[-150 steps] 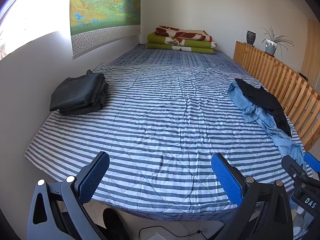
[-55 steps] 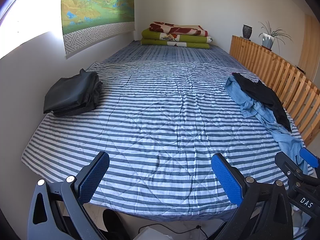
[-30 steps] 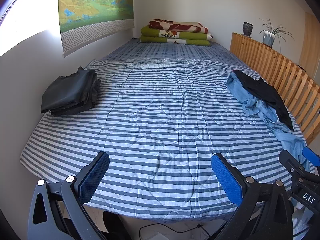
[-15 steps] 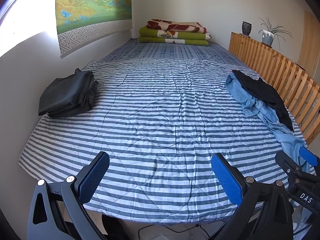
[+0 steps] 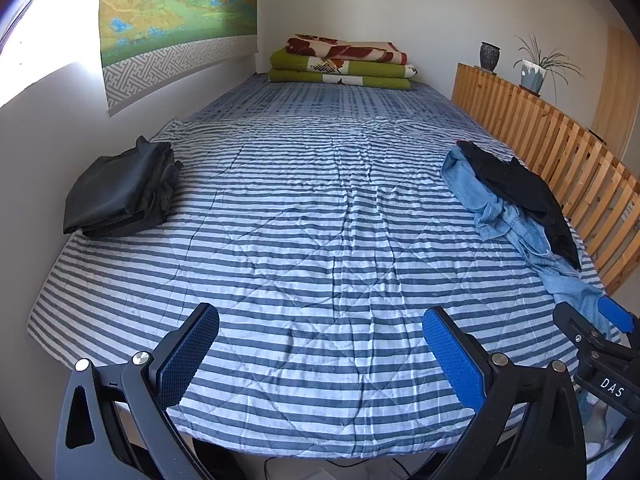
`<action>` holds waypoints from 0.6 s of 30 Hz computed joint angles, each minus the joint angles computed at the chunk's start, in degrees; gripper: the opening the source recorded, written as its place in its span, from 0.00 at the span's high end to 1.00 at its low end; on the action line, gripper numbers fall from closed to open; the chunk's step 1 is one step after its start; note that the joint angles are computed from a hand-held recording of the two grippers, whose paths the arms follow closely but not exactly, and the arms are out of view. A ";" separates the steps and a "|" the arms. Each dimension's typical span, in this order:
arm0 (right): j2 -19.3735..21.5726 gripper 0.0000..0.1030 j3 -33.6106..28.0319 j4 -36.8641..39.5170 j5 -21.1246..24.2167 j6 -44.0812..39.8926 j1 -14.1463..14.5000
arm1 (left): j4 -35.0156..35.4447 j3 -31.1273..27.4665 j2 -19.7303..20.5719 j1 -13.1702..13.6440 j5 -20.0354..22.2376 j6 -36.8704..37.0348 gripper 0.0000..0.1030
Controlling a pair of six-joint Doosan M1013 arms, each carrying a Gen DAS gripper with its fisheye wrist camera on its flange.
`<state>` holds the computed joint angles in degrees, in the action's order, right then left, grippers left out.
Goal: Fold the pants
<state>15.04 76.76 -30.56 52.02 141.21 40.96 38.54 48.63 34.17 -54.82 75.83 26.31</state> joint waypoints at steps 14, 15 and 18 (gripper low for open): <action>0.32 0.01 -0.96 1.48 0.01 -0.47 -1.66 | 0.60 -6.19 3.58 0.14 2.47 4.70 0.00; 0.35 0.01 -1.00 1.47 -0.04 -0.30 -1.73 | 0.38 -6.50 3.73 0.28 2.62 5.05 0.00; 0.30 0.01 -0.88 1.48 -0.29 0.54 -2.11 | 0.08 -7.21 4.18 0.45 3.13 5.46 0.00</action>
